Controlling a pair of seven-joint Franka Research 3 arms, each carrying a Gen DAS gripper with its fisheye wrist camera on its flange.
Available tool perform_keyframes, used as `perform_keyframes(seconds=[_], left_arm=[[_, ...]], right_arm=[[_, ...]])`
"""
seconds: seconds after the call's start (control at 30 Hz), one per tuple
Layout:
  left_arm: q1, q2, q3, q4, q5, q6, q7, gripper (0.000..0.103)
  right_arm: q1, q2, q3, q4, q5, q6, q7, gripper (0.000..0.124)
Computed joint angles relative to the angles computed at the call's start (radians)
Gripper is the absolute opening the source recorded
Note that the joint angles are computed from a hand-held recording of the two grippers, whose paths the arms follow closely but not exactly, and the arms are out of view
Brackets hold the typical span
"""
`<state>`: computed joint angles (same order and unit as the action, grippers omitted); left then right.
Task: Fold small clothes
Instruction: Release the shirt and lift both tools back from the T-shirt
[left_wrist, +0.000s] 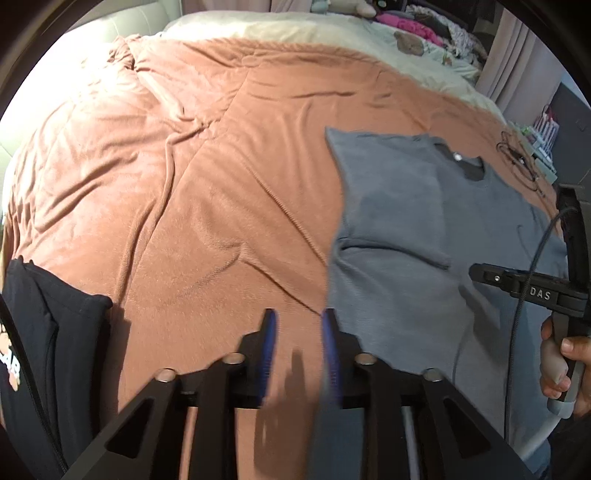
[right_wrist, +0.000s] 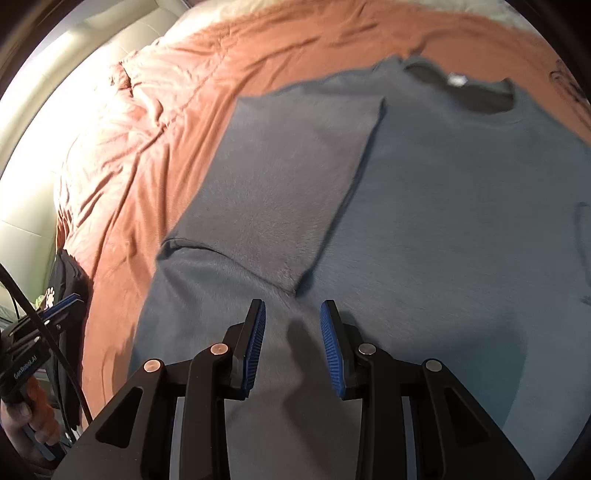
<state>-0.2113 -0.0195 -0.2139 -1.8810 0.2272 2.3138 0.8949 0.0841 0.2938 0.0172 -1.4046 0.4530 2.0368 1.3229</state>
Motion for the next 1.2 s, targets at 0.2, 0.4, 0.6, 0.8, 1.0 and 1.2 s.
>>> perform_keyframes(seconds=[0.2, 0.4, 0.6, 0.8, 1.0, 1.2], left_arm=[[-0.023, -0.046, -0.023, -0.004, 0.055, 0.026, -0.085, 0.076], [-0.052, -0.059, -0.047, 0.027, 0.098, 0.028, -0.132, 0.086], [-0.085, -0.051, -0.076, 0.071, 0.203, 0.043, -0.208, 0.089], [-0.128, 0.013, -0.09, 0.172, 0.257, -0.017, -0.239, 0.089], [-0.182, 0.105, -0.093, 0.291, 0.248, -0.011, -0.214, 0.089], [-0.256, 0.209, -0.085, 0.422, 0.318, 0.012, -0.209, 0.103]], right_arm=[[-0.023, -0.169, -0.026, -0.154, 0.007, 0.052, -0.048, 0.045], [-0.03, -0.356, -0.057, -0.312, -0.049, 0.112, -0.083, 0.075], [-0.045, -0.519, -0.071, -0.443, -0.123, 0.201, -0.07, 0.093], [-0.071, -0.619, -0.102, -0.518, -0.13, 0.224, -0.075, 0.103], [-0.109, -0.666, -0.147, -0.541, -0.109, 0.216, -0.087, 0.103], [-0.16, -0.671, -0.185, -0.525, -0.092, 0.186, -0.09, 0.103]])
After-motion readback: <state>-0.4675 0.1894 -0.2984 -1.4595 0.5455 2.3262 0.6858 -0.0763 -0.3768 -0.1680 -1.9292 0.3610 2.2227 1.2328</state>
